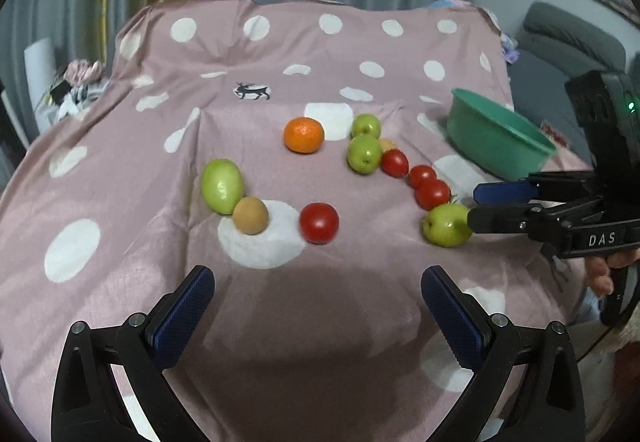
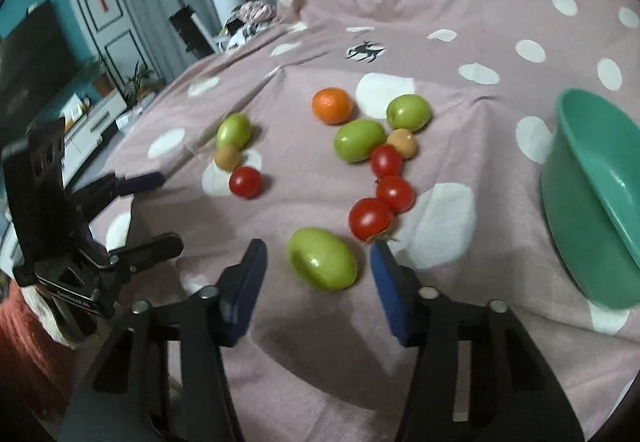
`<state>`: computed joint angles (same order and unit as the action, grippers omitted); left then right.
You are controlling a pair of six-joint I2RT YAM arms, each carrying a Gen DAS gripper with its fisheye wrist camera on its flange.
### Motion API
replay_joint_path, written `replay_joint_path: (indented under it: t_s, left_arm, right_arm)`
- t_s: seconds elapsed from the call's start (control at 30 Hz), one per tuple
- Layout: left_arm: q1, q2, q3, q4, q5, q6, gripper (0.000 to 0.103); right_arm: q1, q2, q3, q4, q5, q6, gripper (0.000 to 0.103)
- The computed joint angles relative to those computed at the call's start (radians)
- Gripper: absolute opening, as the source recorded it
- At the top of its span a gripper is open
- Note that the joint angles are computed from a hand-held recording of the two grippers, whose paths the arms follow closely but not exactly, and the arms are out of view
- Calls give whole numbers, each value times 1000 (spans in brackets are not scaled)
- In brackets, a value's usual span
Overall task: Organize fruits
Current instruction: 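Move the right tool toward the large green fruit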
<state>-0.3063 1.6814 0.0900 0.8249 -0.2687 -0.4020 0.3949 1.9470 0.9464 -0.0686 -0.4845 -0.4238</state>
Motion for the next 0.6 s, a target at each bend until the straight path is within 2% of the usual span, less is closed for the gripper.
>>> replay_joint_path:
  t_s: [0.07,0.17,0.37,0.47,0.53,0.6]
  left_arm:
    - [-1,34,25,-14,7,-13,103]
    - [39,53,17,42,118,-29,103]
    - [19,37,8,79,156,-29,103]
    - [54,23,9,90,231,-46,102]
    - [103,21,15,97,320,-61,95]
    - [147,37,32,98,413,-81,72]
  right_arm:
    - [12,7,4,-17,40,-19,44]
    - [20,53,43,-52,60,-13,43]
    - [17,61,33,0,42,-5,41]
    - [13,37,-7,46,19,-11,40]
    - [6,14,-39,75,-24,-27,38]
    - [-1,-7,-68,103,-56,-34,37]
